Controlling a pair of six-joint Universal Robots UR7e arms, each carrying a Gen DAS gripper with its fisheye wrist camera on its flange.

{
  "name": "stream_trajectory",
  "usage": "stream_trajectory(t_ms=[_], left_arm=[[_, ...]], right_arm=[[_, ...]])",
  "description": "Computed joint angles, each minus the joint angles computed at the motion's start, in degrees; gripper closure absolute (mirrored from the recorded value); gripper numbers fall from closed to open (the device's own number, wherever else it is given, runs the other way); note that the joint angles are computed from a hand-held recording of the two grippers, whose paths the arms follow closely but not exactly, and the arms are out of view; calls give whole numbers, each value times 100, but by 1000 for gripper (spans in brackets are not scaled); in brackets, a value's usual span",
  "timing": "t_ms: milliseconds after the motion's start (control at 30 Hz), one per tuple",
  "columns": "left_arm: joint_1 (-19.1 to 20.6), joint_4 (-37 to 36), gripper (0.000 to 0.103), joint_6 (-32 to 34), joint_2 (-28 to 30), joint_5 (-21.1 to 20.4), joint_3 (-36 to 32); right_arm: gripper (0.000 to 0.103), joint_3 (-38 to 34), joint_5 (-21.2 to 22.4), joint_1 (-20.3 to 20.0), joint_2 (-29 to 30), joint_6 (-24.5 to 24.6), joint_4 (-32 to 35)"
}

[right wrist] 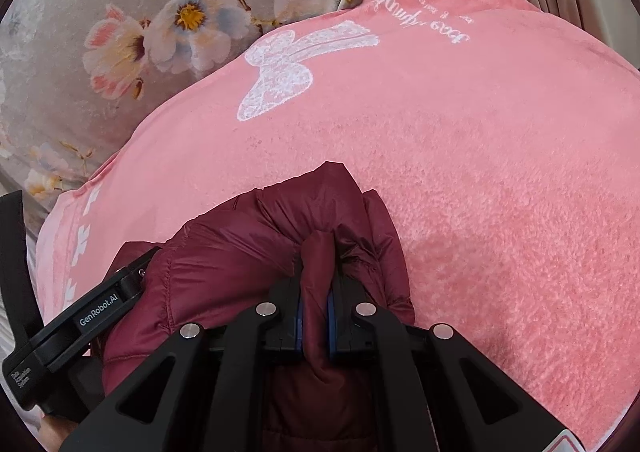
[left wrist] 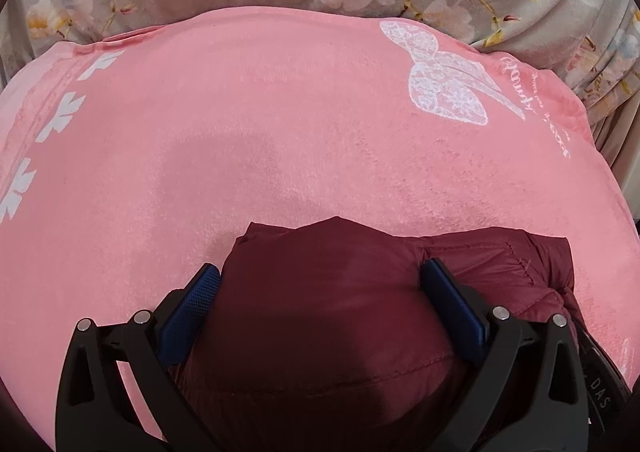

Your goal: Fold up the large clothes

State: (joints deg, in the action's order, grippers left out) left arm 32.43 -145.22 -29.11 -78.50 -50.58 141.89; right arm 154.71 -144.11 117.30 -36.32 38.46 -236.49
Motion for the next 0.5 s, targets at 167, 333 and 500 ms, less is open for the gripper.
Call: stream_trajectory(t_ms=[167, 333, 500], left_arm=[[-50, -86, 5, -29, 85, 122, 42], [-67, -65, 5, -105, 218, 234, 9], [-14, 48, 5, -51, 126, 101, -34]], right_arm=[[99, 10, 79, -70, 127, -155, -333], [99, 58, 273, -190, 267, -310, -807], [99, 231, 645, -368, 350, -395, -1362]])
